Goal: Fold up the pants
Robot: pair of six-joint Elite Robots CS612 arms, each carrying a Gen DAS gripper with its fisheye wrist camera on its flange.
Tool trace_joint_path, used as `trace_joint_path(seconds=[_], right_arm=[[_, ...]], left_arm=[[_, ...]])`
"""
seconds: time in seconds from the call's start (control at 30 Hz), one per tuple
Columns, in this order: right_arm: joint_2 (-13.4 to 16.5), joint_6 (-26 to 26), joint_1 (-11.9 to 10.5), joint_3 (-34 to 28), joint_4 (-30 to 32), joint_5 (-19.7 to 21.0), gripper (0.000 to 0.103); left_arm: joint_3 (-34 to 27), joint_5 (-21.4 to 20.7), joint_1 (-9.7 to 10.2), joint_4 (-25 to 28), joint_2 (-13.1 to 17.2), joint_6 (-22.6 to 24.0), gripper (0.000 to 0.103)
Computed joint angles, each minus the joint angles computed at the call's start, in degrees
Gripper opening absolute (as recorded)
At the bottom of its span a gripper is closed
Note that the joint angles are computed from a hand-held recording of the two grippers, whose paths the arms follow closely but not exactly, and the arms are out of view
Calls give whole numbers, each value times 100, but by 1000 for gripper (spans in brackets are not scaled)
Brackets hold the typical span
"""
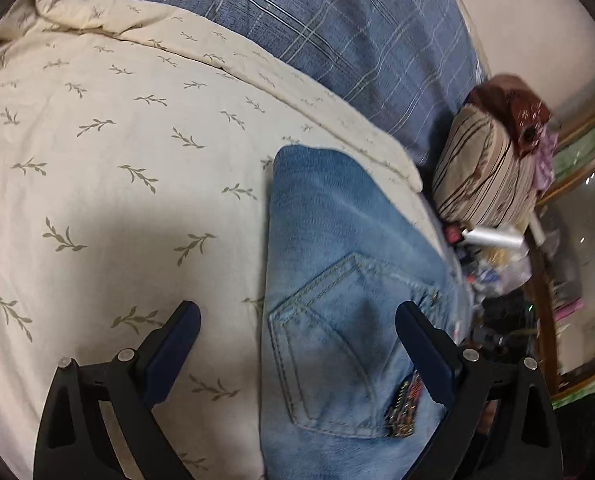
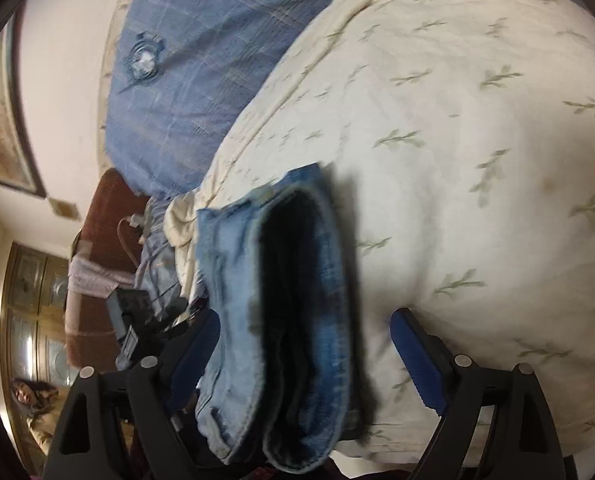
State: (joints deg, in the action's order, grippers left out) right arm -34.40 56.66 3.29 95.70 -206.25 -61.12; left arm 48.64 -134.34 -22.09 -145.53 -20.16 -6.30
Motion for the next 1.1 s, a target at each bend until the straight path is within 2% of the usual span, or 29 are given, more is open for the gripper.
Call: trace_joint_path(seconds=[0.07, 0.13, 0.2, 0.33, 0.43, 0.5, 0.6, 0.7, 0.77, 0.83, 0.9, 0.93, 1.0, 1.1], right_arm=[[17, -272, 60, -141, 346, 148, 89], [-41, -617, 164, -237, 932, -143, 89], [-28, -751, 220, -335, 1034, -267, 89], [15, -648, 249, -410, 999, -347, 88], [-7, -684, 292, -443, 1062, -531, 81], [-44, -871, 347, -458, 1208, -711, 80], [-93, -1185, 407, -485, 1458, -942, 80], [-87, -1213, 391, -492, 1500, -923, 80], [-73, -1164, 366, -480, 1443, -850, 80], [-73, -1175, 354, -453, 1404, -817, 80], [-75, -1194, 347, -428, 1369, -798, 80], [-70, -1187, 349, -433, 1361, -793, 80], [-69, -1178, 345, -423, 1335, -780, 80], [-75, -1210, 345, -411, 1331, -787, 80]], left_arm=[[-100, -19, -4, 25, 58, -53, 98], [-148, -65, -4, -99, 97, -212, 98], [-144, -30, -13, -183, 98, -238, 98], [138, 563, -127, -69, -122, 256, 97], [564, 1127, -218, -240, -378, 596, 97], [808, 1283, -247, -412, -499, 625, 97], [1037, 1189, -261, -740, -611, 649, 97], [999, 1172, -290, -811, -620, 811, 97], [728, 1060, -258, -555, -501, 793, 97], [338, 771, -235, -197, -303, 721, 95], [-183, 507, -221, 510, -41, 691, 78], [-375, 306, -203, 794, 66, 679, 78], [-525, -66, -148, 823, 207, 505, 77], [-335, -93, -152, 630, 125, 637, 73]])
